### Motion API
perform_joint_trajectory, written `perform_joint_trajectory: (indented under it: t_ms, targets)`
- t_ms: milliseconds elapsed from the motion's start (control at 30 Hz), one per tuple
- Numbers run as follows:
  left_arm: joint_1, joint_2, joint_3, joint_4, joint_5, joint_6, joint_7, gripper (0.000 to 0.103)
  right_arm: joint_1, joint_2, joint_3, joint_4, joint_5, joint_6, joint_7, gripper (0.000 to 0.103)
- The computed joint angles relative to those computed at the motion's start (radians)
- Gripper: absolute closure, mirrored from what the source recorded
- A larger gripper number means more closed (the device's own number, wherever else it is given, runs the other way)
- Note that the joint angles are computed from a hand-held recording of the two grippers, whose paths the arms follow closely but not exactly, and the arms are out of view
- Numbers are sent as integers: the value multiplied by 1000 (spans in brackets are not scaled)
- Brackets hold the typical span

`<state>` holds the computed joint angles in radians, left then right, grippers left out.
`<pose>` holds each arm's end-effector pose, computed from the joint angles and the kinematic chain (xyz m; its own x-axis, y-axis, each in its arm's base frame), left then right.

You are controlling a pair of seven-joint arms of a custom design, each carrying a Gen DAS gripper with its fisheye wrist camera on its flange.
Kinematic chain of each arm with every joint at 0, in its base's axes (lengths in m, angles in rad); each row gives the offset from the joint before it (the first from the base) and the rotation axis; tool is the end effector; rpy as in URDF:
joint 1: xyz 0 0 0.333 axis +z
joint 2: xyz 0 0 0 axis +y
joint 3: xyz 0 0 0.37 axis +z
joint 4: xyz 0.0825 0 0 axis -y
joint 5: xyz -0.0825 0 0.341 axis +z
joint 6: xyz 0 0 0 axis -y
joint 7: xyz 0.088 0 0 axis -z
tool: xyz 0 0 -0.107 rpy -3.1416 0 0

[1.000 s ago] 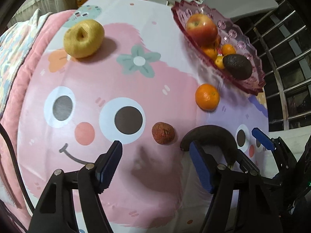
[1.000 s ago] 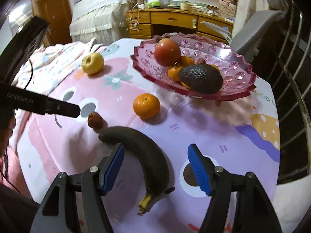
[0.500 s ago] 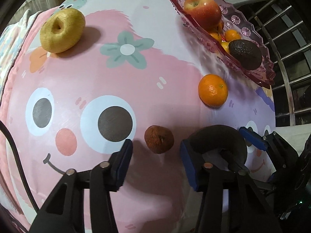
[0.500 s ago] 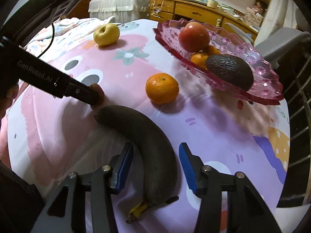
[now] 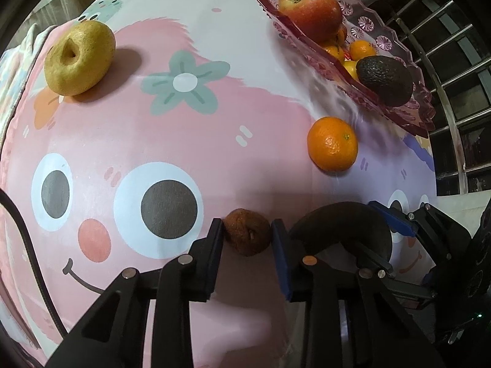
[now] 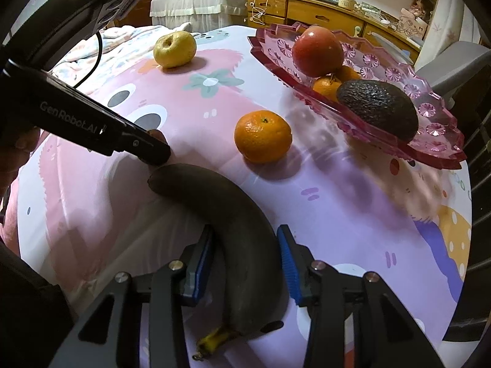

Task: Organize fruits
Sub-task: 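Grasp the brown lychee with the left tool while the right tool grasps the black banana, then carry the lychee and banana into the pink bowl and open both tools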

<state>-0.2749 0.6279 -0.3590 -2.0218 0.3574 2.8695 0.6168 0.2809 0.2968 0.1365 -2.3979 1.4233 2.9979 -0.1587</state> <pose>0.5087 -0.3678 0.2605 0.0590 -0.9681 0.2435 -0.9847 -0.0965 -0.1452 0.4582 0.1244 0.2870 0.6810 -0.7315 -0.0346 -0.6654 -0.5984 -0.4464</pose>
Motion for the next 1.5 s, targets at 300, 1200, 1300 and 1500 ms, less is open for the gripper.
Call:
perform_joint_trajectory:
  t_ms: [300, 1200, 1300, 1500]
  targets:
    - [-4, -6, 6, -8, 9, 17, -4, 75, 5, -11, -3, -14, -23, 8, 68, 68]
    - [-5, -250, 71, -36, 132, 74, -16, 75, 52, -257, -31, -68, -89, 49, 410, 71]
    - [2, -252, 62, 12, 120, 44, 28, 75, 41, -269, -43, -40, -159, 52, 495, 71]
    - [7, -225, 54, 107, 86, 24, 92, 75, 18, -241, -50, 34, -187, 109, 573, 71]
